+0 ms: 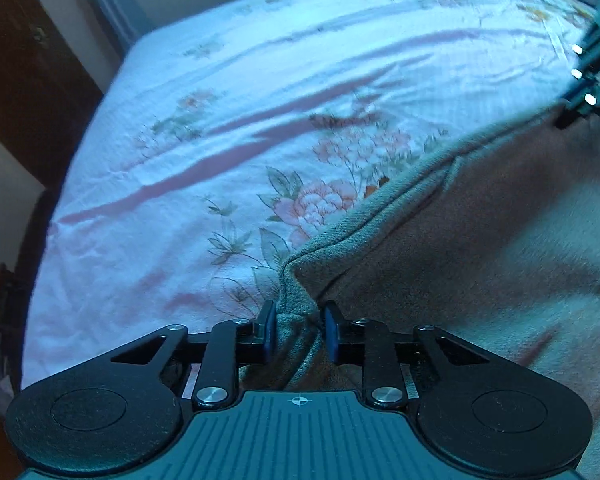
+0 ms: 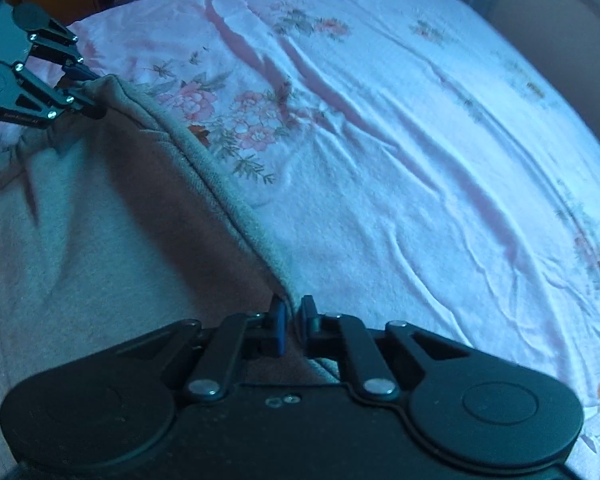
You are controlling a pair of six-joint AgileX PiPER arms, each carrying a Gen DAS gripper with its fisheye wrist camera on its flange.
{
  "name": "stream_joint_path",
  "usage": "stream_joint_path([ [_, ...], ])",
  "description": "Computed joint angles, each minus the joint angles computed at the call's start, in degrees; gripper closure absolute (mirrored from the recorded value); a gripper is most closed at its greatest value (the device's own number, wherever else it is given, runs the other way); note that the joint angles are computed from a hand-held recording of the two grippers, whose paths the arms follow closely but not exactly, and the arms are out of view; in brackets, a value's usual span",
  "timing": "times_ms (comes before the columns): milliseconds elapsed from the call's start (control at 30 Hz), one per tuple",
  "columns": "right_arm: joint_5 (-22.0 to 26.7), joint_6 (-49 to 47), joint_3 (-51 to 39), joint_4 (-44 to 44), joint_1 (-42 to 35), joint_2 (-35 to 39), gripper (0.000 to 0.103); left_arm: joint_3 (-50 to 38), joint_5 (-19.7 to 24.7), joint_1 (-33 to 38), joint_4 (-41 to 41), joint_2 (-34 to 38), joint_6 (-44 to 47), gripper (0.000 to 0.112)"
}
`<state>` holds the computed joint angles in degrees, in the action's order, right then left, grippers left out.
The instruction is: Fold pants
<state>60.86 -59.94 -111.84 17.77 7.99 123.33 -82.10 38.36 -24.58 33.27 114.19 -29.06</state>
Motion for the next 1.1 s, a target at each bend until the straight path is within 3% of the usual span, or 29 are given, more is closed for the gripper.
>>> stream_joint_path([
  [167, -7.23, -5.06, 17.55, 7.35, -2.45, -13.4, 0.103, 6.09, 0.89, -3.11, 5.83, -7.22, -7.98, 0.09],
  [333, -8.93, -11.13, 33.66, 15.3, -6.18, -27.06, 0.103, 14.13, 3.94, -9.23, 11.85, -16.13, -16.52, 0.09],
  [500, -8.57, -16.32, 47.69, 21.55, -10.93, -39.72, 0.103, 22.83, 10.19, -19.29, 16.96, -24.58, -26.1, 0.091],
  [633, -6.28, -19.51, 57.4, 25.21, -15.02, -49.64, 0.103, 28.97, 16.73, -29.19, 17.94, -30.18, -34.19, 0.091],
  [867, 2.97, -23.35, 71.12, 28.16, -22.77, -66.21, 0.103, 36.46, 27.45, -45.78, 17.33, -33.83, -49.21, 0.091],
  [1033, 7.11, -23.85, 79.81, 26.01, -27.43, -74.69, 0.103, 39.26, 30.45, -55.48, 14.29, -29.92, -57.23, 0.091],
  [1100, 6.18, -24.16, 83.2, 24.86, -27.77, -77.03, 0.103, 39.45, 29.93, -57.0, 13.65, -26.69, -59.29, 0.091],
])
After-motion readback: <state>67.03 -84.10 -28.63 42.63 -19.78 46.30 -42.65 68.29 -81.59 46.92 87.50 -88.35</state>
